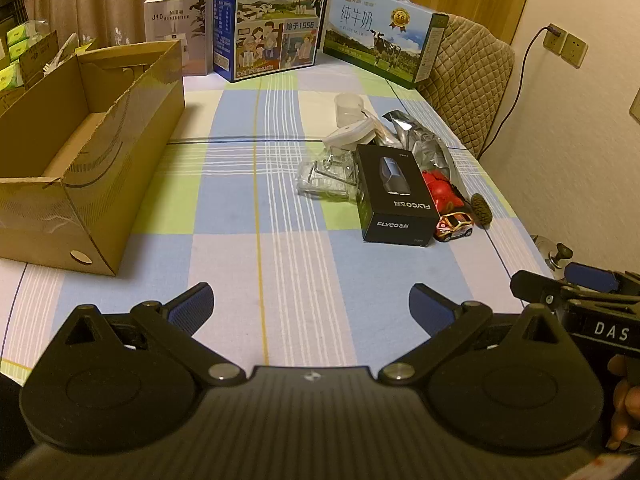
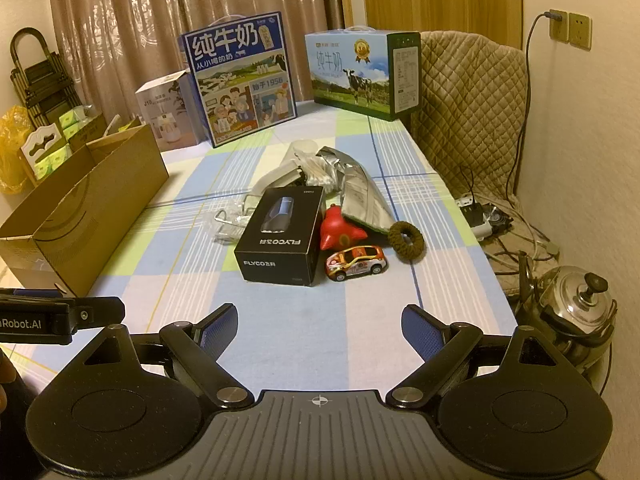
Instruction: Organize objects
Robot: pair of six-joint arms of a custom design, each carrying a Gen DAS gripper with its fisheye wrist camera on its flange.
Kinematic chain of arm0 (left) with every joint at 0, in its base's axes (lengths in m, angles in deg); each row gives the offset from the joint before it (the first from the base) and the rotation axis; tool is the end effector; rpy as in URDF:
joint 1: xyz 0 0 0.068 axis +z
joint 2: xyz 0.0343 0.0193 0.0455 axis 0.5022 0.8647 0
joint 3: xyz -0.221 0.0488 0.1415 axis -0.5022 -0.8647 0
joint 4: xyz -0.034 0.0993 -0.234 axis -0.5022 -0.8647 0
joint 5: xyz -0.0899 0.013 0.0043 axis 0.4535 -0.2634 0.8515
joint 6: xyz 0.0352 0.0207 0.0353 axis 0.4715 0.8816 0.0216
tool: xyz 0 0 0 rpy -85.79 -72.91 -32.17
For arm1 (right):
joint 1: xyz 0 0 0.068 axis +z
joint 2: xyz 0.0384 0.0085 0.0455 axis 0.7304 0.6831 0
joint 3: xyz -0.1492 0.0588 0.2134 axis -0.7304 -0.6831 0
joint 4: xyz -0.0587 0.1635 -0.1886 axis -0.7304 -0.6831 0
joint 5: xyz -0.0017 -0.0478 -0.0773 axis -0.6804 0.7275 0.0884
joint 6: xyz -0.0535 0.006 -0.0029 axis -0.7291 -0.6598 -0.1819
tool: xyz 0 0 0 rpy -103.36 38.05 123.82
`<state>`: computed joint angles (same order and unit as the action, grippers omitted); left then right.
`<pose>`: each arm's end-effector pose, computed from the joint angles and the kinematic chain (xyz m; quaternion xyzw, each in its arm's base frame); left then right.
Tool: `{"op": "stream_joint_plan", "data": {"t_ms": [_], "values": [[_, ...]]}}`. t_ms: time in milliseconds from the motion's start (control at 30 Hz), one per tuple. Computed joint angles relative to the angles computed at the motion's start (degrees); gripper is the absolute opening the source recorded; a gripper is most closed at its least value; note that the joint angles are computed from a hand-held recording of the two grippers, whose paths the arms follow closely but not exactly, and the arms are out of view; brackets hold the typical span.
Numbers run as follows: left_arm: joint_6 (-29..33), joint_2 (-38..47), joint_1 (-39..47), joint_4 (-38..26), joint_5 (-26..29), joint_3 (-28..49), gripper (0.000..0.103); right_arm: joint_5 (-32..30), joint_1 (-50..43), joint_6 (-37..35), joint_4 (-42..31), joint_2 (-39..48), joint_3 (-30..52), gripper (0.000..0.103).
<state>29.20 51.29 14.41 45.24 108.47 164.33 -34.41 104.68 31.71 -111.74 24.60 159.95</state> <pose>0.2910 -0.0951 0.3028 0.2994 0.8862 -0.1745 0.3076 0.1572 0.2019 0.2959 0.2029 0.8909 -0.0128 0.4063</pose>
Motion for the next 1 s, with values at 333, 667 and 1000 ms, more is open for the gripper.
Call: {"op": "stream_joint_plan", "data": {"t_ms": [333,667,1000], "values": [[-0.3,-0.3,0.1,0.0,0.1,-0.3,0.102,-0.6,-0.8,-0.8,1.1,-0.8,-1.3,0.087],[-0.4,-0.2,0.0,0.2,0.0,-0.4,0.102,-0.5,-0.2,0.1,0.2,-0.3,-0.7,0.087],[-0.6,0.1,-0.1,0.4,-0.3,-0.4,0.102,-0.8,-0.7,-0.3,1.2,-0.5,-1.3,0.087]]}}
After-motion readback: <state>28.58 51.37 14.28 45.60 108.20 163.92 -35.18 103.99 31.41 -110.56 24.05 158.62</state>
